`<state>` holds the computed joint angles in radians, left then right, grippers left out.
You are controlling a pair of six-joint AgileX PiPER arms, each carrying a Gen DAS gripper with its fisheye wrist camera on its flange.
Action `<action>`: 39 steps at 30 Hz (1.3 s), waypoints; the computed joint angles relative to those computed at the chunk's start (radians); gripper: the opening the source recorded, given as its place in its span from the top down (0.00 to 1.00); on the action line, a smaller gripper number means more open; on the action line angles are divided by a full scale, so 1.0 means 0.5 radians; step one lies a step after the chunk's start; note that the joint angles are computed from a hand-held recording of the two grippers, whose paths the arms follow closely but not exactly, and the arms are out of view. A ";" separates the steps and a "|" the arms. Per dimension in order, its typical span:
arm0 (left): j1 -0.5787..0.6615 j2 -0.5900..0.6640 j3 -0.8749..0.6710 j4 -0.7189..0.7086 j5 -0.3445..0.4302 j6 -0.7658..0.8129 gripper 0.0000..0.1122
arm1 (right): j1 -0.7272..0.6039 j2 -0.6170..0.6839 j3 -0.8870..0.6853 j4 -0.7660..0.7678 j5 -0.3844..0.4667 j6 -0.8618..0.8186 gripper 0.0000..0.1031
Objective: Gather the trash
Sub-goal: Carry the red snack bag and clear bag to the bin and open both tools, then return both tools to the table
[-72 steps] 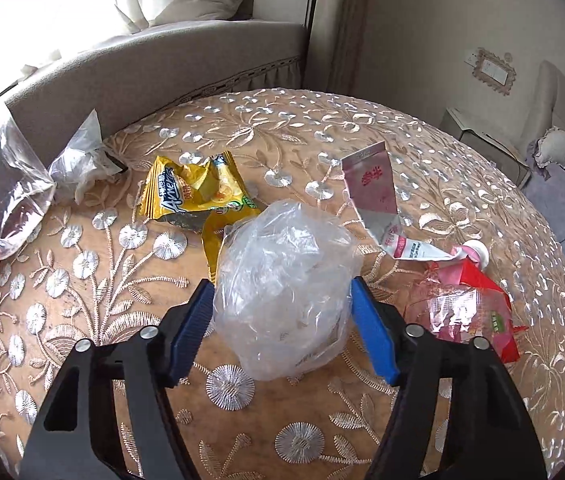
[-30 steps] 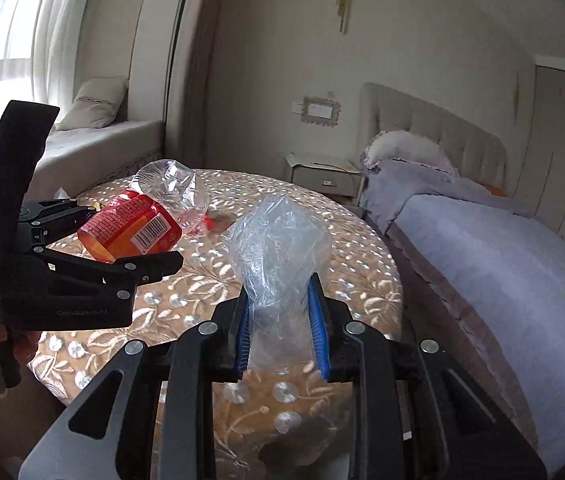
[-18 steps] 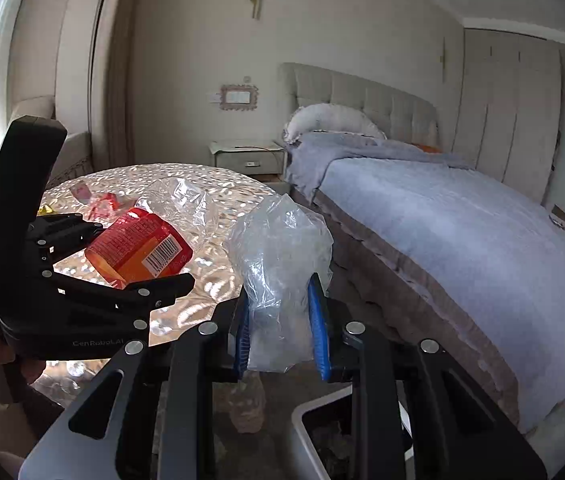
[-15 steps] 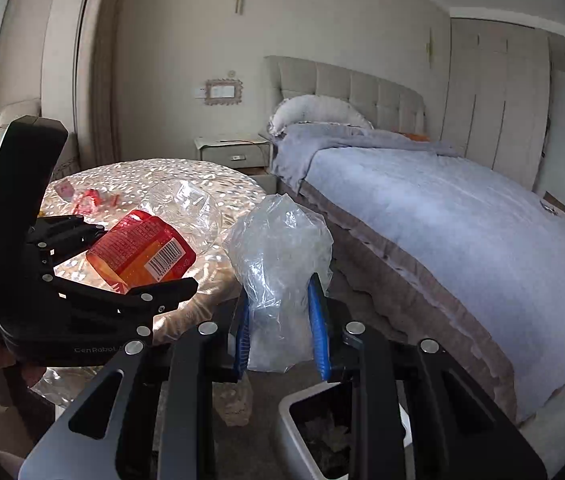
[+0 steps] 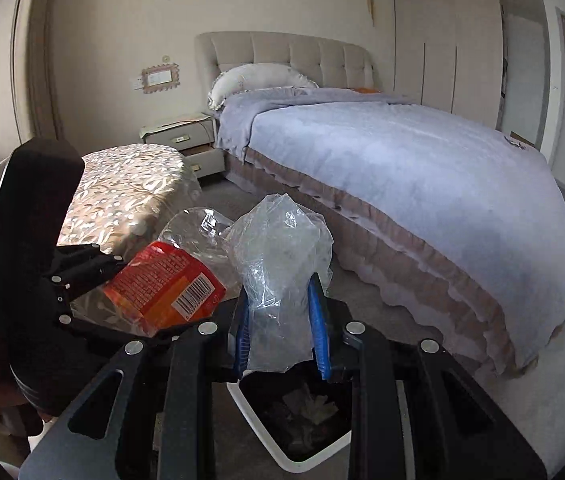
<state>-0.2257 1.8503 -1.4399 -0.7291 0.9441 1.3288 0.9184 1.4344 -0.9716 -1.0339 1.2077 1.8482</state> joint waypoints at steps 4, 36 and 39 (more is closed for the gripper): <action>-0.160 0.107 -0.007 0.085 -0.049 -0.046 0.35 | -0.061 -0.084 0.167 0.054 -0.061 0.090 0.73; 0.406 -0.091 -0.106 -0.144 -0.344 0.069 0.12 | -0.224 0.024 0.093 -0.056 -0.299 0.110 0.05; 0.601 0.018 -0.341 -0.269 -0.110 -0.079 0.12 | -0.112 0.090 -0.044 -0.234 -0.175 0.137 0.04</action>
<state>0.0746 1.8593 -1.6104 -0.8635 0.8890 1.2892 0.8627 1.4793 -0.9936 -1.1511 1.1200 1.9169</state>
